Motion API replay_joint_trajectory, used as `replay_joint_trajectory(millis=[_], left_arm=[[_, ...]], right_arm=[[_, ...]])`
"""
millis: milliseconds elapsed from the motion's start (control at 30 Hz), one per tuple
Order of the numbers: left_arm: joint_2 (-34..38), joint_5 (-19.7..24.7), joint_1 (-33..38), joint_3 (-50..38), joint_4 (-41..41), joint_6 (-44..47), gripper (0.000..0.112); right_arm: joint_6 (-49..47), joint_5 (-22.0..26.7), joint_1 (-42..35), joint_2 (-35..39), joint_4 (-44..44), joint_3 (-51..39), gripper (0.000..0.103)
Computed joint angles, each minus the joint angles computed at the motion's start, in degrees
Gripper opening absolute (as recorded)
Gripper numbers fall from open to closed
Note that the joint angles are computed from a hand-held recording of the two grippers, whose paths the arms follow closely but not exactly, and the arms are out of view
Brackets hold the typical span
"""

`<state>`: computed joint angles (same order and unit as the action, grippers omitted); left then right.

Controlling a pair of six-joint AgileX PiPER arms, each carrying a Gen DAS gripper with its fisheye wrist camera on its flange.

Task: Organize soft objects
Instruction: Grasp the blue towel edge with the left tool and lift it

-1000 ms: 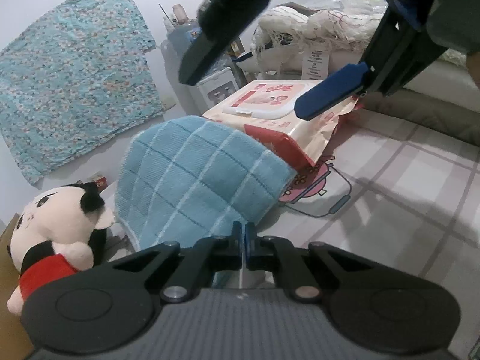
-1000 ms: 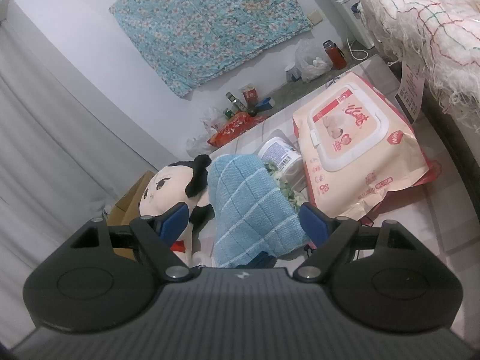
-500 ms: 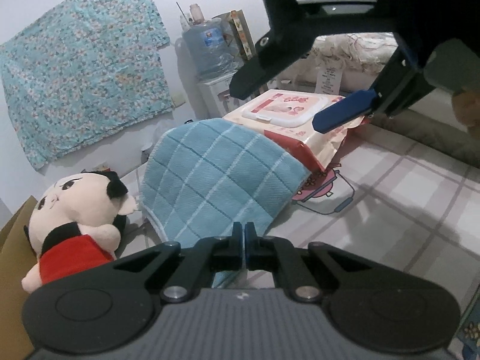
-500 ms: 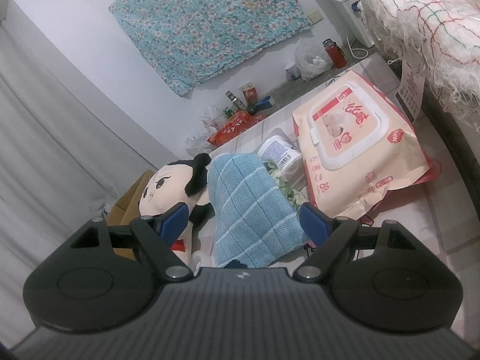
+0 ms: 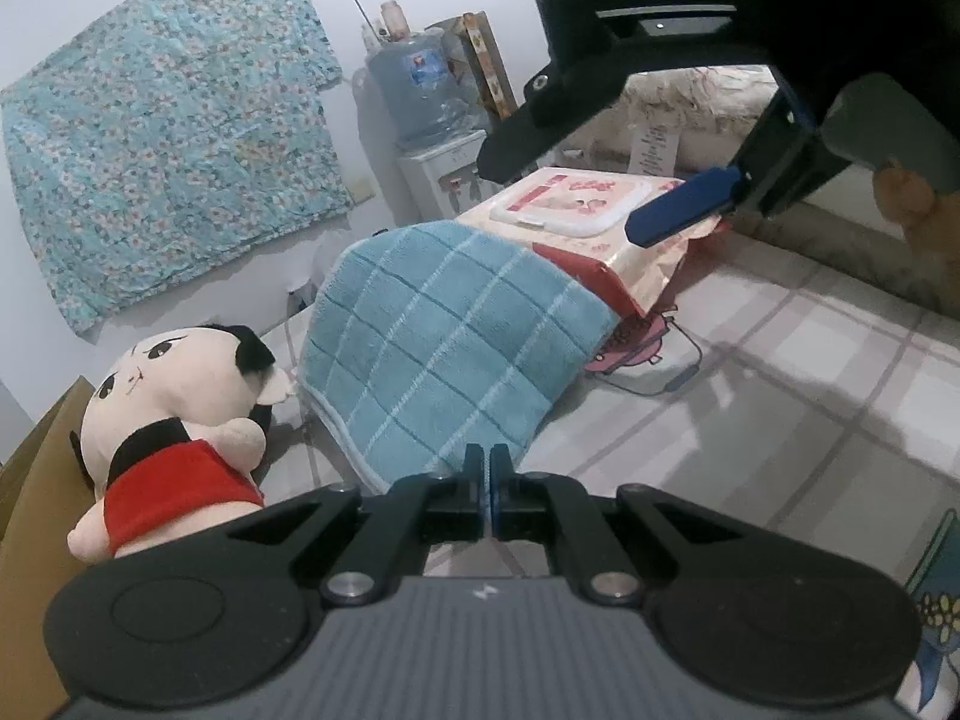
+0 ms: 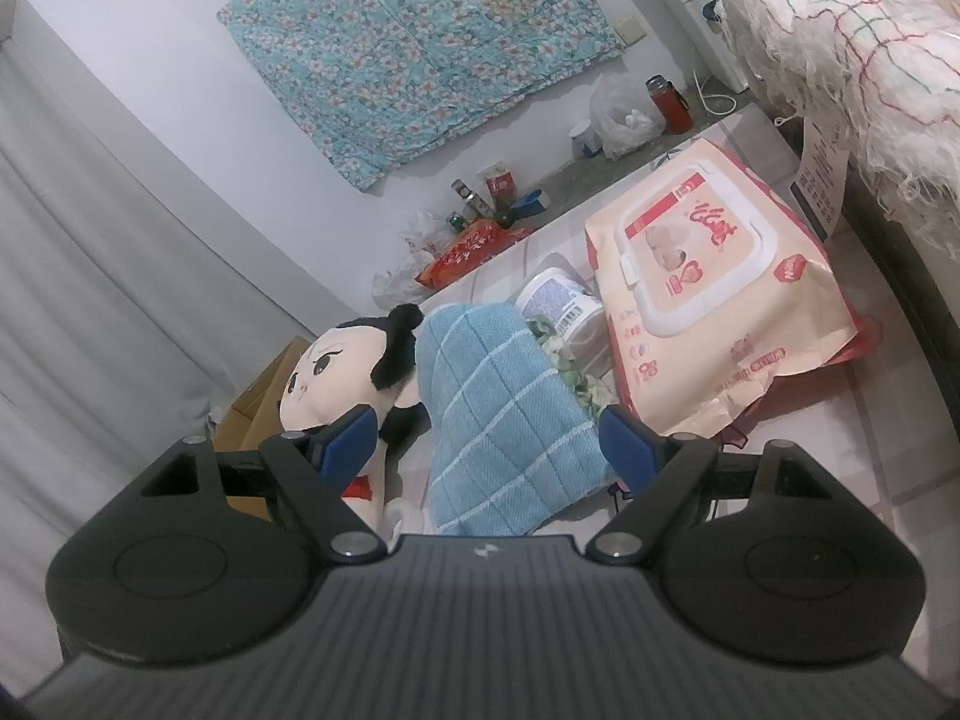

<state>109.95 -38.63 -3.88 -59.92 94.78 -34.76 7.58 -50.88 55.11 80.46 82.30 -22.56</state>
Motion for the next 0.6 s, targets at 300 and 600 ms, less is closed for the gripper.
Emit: replay_joint_trajectory(millis=[300,600], left_arm=[[-2.0,-1.8,1.8,2.1,-2.1,4.7,0.052],[-1.0,-2.1,-1.3,6.6,-13.6,24.2,0.084]], right_arm=[[0.1,-4.1,3.5,-2.0,3.6,1.6,0.081],[0.3,-4.9,4.4,-2.4,6.2,2.4,0.081]])
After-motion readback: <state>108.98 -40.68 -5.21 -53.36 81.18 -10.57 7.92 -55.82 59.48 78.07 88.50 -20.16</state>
